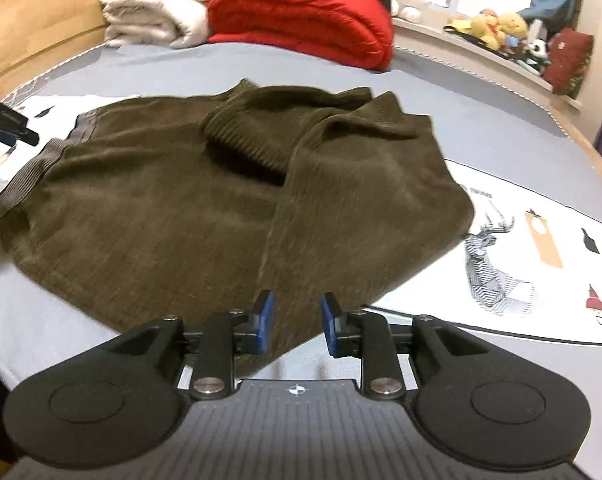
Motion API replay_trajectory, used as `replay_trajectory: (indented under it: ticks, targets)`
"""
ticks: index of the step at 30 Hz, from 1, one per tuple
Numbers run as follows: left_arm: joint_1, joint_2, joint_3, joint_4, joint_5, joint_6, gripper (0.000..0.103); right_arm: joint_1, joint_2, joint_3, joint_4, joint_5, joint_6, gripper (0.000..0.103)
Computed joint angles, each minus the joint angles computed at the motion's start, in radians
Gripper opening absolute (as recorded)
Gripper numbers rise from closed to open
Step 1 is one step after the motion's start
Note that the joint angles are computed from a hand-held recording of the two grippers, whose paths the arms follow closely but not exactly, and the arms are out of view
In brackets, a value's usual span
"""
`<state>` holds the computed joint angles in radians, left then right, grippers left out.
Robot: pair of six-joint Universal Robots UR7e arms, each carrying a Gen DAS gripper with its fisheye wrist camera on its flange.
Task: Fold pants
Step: 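Open both tools, releasing the waistband and the pant leg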
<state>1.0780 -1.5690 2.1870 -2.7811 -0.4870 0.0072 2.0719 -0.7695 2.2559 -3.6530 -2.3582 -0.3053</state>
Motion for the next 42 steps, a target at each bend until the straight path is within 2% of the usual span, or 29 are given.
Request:
replay_trajectory:
  ticks: [3,8,9,10,12,14,18,20,23,25,28,31,32,33,35,40,42]
  targets:
    - [-0.023,0.012,0.012,-0.093,-0.011,0.053,0.053,-0.009,-0.006,-0.008,0.006,0.0,0.04,0.029]
    - [-0.054,0.036,0.028,-0.172,-0.059,0.142,0.053,-0.022,0.029,-0.037,-0.007,-0.002,0.046,0.03]
    - [-0.056,0.043,0.029,-0.178,-0.075,0.161,0.049,-0.024,0.033,-0.041,-0.002,-0.001,0.052,0.03]
    - [-0.054,0.045,0.029,-0.174,-0.094,0.173,0.04,-0.029,0.037,-0.048,0.003,0.0,0.055,0.03]
    - [-0.041,0.044,0.021,-0.115,-0.153,0.18,0.021,-0.034,0.044,-0.059,0.014,0.001,0.054,0.03]
    - [-0.03,0.04,0.011,-0.035,-0.209,0.18,0.02,-0.038,0.057,-0.074,0.024,0.001,0.049,0.032]
    - [-0.002,0.03,-0.015,0.146,-0.347,0.198,0.018,-0.047,0.09,-0.118,0.058,-0.004,0.06,0.046]
    - [0.008,0.036,-0.029,0.228,-0.38,0.203,0.019,-0.049,0.11,-0.145,0.088,-0.004,0.071,0.051]
    - [0.015,0.041,-0.021,0.304,-0.372,0.201,0.019,-0.054,0.152,-0.196,0.112,-0.009,0.03,0.052]
    - [0.015,0.045,-0.009,0.314,-0.345,0.213,0.019,-0.055,0.191,-0.248,0.118,-0.045,-0.007,0.052]
    - [0.027,0.044,-0.015,0.332,-0.354,0.2,0.02,-0.071,0.232,-0.323,0.153,-0.072,-0.025,0.052]
    - [0.026,0.045,-0.018,0.345,-0.352,0.195,0.02,-0.085,0.254,-0.372,0.235,-0.123,-0.056,0.044]
    - [0.025,0.047,-0.018,0.346,-0.35,0.197,0.02,-0.088,0.251,-0.373,0.238,-0.123,-0.076,0.032]
    - [0.026,0.053,-0.022,0.348,-0.35,0.2,0.02,-0.088,0.245,-0.373,0.245,-0.127,-0.091,0.008]
    - [0.021,0.052,-0.024,0.359,-0.35,0.198,0.021,-0.083,0.216,-0.356,0.252,-0.141,-0.133,0.007]
    - [0.004,0.048,-0.01,0.353,-0.351,0.214,0.024,-0.088,0.038,-0.19,0.232,-0.052,-0.247,0.006]
    - [0.0,0.044,-0.003,0.347,-0.352,0.223,0.024,-0.101,-0.057,-0.105,0.273,-0.004,-0.249,0.006]
